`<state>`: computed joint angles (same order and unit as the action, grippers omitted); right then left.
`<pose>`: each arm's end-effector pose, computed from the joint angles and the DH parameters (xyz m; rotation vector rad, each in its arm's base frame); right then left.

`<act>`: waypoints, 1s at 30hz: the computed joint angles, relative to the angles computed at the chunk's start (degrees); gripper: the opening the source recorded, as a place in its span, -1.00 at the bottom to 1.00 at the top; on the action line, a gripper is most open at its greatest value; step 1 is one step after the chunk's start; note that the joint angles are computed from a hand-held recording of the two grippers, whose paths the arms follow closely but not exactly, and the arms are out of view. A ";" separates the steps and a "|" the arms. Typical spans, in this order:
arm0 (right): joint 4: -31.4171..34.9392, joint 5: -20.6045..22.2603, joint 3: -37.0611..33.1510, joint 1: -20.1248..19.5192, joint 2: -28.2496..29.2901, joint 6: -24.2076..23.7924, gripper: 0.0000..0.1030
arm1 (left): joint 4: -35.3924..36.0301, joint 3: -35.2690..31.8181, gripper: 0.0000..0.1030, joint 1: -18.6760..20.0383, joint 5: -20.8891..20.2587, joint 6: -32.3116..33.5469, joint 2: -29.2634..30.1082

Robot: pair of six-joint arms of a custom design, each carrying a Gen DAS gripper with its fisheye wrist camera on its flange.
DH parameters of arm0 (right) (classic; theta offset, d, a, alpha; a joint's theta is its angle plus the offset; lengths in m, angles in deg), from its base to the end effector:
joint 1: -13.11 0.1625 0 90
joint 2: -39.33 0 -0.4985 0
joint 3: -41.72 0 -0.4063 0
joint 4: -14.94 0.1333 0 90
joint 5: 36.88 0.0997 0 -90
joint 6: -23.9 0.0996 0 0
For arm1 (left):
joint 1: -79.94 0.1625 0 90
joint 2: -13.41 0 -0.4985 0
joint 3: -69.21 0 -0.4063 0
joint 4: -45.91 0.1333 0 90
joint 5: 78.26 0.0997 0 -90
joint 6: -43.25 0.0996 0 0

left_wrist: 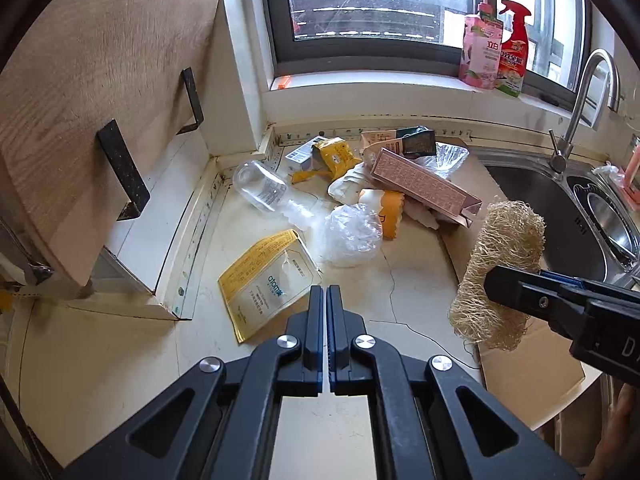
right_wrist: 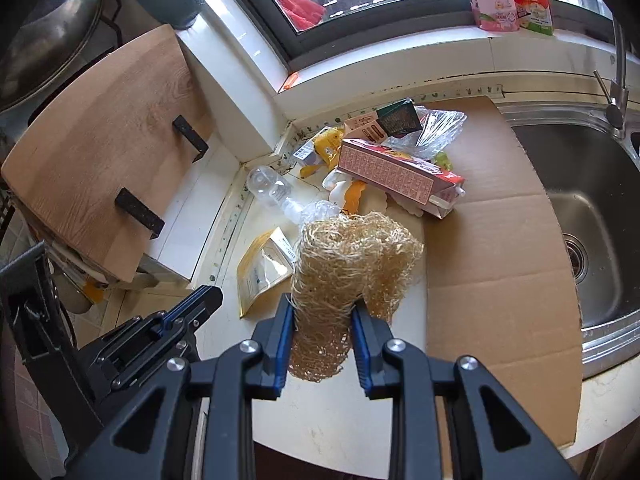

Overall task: Collect trash
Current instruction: 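Grasp the yellow sachet with the left tool while the right tool holds the loofah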

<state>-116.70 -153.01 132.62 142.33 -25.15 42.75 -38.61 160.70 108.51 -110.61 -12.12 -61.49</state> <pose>0.5108 -0.4844 0.3715 0.4097 -2.7714 0.6425 -0.4156 -0.4739 0.4409 0.3496 2.1692 -0.8008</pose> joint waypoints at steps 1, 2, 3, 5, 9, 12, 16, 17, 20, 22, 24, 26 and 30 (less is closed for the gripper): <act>0.16 -0.26 0.21 0.18 -0.22 0.00 -0.47 | 1.41 -0.23 -0.83 -0.22 0.18 -0.96 0.11; 0.44 -0.22 0.44 0.16 -0.55 0.17 -0.48 | 2.88 -0.51 -0.32 -0.05 0.48 -2.10 0.27; 0.67 0.01 0.72 0.10 -0.84 0.42 -0.48 | 3.88 -0.81 0.08 0.17 0.48 -2.92 0.41; 0.82 0.34 1.26 0.01 -1.37 0.87 -0.48 | 2.54 0.23 0.99 0.46 2.02 -2.57 -0.13; 0.74 0.15 2.05 -0.07 -1.85 1.30 -0.48 | 3.25 0.45 0.99 1.40 4.21 0.43 0.02; 0.59 0.35 2.10 -0.47 -1.49 1.78 -0.48 | 0.37 1.20 0.99 2.80 4.22 4.81 -0.06; -0.84 1.38 2.21 -1.19 -0.77 2.29 -0.48 | -8.85 2.96 0.99 5.46 2.06 13.88 -0.56; -1.37 1.56 2.32 -1.37 -0.62 2.24 -0.48 | -10.74 3.21 0.99 6.30 1.75 15.89 -0.54; -2.62 2.26 2.54 -2.04 -0.11 2.31 -0.48 | -14.35 2.92 0.99 8.83 0.18 20.39 0.07; -3.26 2.98 2.71 -2.65 0.23 2.44 -0.48 | -15.88 2.12 0.99 10.61 -1.74 23.53 0.86; -3.55 3.55 2.83 -3.29 0.59 2.78 -0.48 | -16.23 1.33 0.99 11.96 -2.41 25.67 1.81; -3.67 4.04 2.84 -3.83 0.95 2.83 -0.48 | -16.95 0.54 0.99 13.14 -3.55 27.80 2.60; -3.90 4.78 2.68 -4.72 1.83 2.73 -0.48 | -15.71 -1.94 0.99 15.13 -4.86 28.94 4.54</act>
